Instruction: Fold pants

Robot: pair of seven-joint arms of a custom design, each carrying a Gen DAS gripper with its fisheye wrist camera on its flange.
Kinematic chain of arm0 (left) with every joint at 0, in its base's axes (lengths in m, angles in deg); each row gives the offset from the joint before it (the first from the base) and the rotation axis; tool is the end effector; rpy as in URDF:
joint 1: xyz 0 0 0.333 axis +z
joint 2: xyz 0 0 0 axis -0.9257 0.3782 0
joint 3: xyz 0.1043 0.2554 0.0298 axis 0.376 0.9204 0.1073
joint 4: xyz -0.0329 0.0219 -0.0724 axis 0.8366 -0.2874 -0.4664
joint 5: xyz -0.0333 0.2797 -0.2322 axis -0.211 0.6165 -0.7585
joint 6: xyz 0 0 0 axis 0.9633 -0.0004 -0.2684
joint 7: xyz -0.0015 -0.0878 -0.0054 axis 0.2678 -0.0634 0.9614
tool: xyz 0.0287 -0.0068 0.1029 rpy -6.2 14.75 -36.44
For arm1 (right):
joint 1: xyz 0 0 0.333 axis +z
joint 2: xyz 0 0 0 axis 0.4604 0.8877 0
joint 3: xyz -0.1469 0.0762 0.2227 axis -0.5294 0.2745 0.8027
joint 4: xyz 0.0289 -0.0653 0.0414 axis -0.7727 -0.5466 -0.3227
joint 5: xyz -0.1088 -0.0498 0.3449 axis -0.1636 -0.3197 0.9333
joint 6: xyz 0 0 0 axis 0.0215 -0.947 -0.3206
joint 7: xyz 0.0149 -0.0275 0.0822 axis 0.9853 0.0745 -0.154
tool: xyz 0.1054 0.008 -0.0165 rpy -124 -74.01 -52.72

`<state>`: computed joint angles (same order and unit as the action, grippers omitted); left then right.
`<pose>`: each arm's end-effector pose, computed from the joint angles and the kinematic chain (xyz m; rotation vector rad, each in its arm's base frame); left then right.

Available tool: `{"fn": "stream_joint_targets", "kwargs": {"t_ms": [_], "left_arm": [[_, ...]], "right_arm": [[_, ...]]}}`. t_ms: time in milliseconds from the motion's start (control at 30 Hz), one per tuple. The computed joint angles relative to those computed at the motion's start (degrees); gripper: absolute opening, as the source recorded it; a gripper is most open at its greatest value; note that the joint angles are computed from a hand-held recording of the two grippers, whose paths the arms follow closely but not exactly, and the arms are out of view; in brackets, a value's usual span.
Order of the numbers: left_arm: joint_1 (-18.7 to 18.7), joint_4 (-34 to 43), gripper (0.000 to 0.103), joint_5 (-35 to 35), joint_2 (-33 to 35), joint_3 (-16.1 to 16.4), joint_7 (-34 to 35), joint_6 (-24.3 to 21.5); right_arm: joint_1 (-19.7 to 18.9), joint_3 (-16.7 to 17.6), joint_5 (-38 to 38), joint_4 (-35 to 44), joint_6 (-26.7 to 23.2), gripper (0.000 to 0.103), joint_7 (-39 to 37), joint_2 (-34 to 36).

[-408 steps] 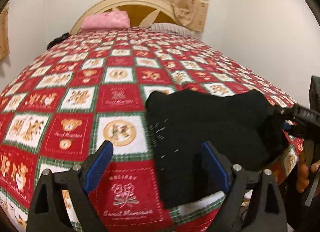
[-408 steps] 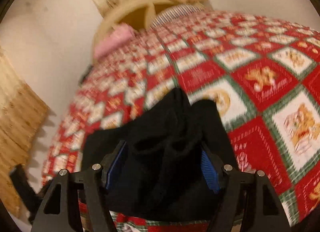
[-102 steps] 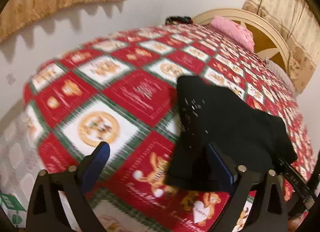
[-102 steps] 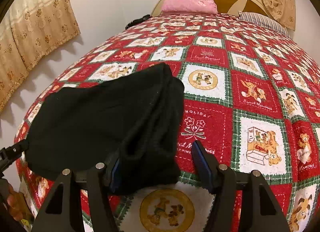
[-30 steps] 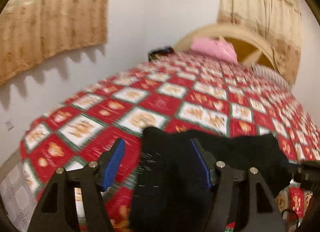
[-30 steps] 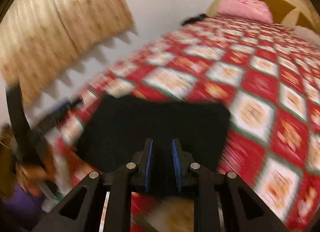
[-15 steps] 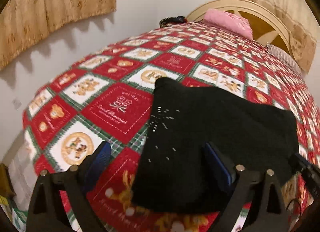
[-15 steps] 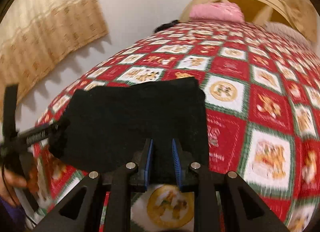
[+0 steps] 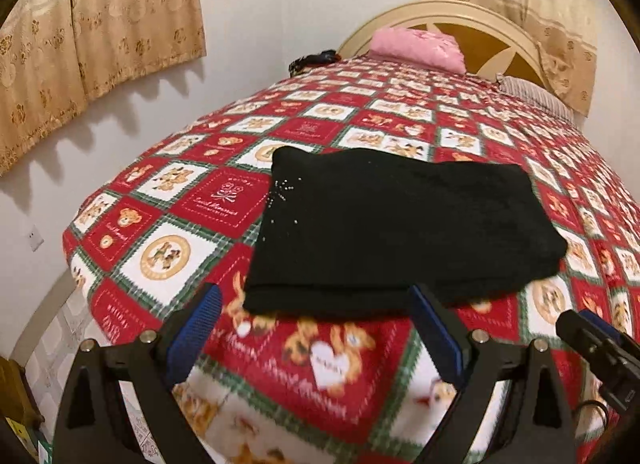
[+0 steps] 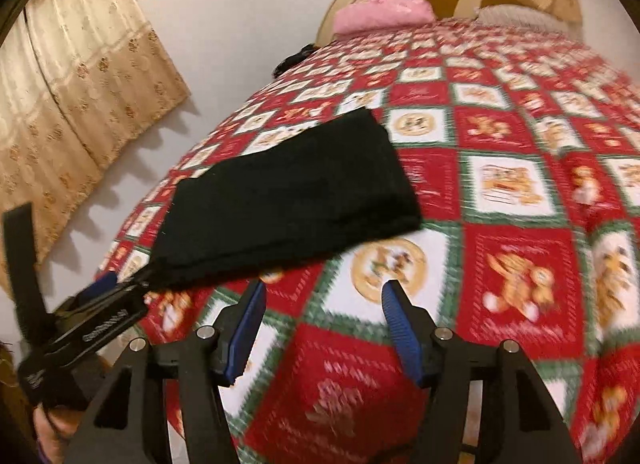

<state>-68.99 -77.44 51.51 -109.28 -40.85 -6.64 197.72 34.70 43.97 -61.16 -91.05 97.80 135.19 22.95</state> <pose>0.4235 -0.1408 0.4981 -1.7206 1.6897 -0.7354 0.4739 0.1746 0.5164 -1.4452 1.8098 -0.4497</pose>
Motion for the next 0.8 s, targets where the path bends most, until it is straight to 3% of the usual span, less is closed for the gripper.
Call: {"fn": "stream_joint_targets", "kwargs": {"t_ms": [133, 233, 333, 567, 800], "left_arm": [[-2.7, -3.8, 0.096, -2.3, -4.1, 1.6, 1.6, 0.7], [-3.9, -6.0, 0.096, -3.7, -7.2, 1.9, 3.4, 0.1], [-2.9, -9.0, 0.096, -3.0, -11.9, 0.6, 3.1, 1.2], [-1.4, -12.4, 0.099, -1.7, -19.2, -1.1, 3.3, 2.9], [-1.9, -14.1, 0.099, -3.3, -21.4, -0.4, 3.5, 3.4]], "right_arm": [[-7.6, 8.4, -13.4, -2.8, -1.5, 0.062, 11.4, -5.5], [-9.6, 11.5, -18.1, -4.1, -2.8, 0.062, 15.6, -9.1], [-11.9, 14.3, -21.5, -6.0, -1.2, 0.062, 19.7, -13.4], [-18.9, 21.4, -22.1, -7.6, 0.6, 0.062, 24.9, -21.5], [-22.4, 24.9, -18.4, -8.1, 0.4, 0.062, 24.7, -25.3]]}}
